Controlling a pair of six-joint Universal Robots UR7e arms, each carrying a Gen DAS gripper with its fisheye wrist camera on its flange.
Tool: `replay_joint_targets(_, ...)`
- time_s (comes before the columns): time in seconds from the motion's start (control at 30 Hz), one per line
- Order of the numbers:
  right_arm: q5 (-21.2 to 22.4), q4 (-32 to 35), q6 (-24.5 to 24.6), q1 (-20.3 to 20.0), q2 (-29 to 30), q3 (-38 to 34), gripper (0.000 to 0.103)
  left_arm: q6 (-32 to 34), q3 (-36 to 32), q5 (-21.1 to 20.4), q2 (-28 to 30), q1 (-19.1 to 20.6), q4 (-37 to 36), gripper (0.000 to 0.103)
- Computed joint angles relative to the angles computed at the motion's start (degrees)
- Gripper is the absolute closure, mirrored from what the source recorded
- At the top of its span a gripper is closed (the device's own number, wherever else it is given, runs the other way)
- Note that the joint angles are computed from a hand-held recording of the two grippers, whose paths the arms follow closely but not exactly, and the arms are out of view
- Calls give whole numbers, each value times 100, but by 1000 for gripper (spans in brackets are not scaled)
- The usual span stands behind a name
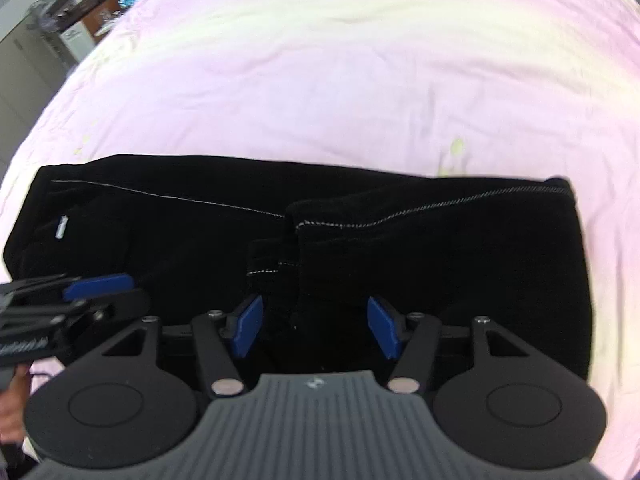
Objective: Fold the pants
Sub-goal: 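Carry the hem with the right gripper over onto the waistband held by the left gripper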
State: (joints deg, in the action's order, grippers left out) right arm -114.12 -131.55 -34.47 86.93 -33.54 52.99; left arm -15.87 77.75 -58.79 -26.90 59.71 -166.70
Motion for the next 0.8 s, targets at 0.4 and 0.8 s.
replay_joint_targets(0.4,536,-411,-854,-185,-1060,1755,78,1,168,-43,-99,12,55,55)
replay_joint_targets(0.8,1078,-813,-1109,-425,-1173,2275,46,69,-382,-175,200,-118,370,52)
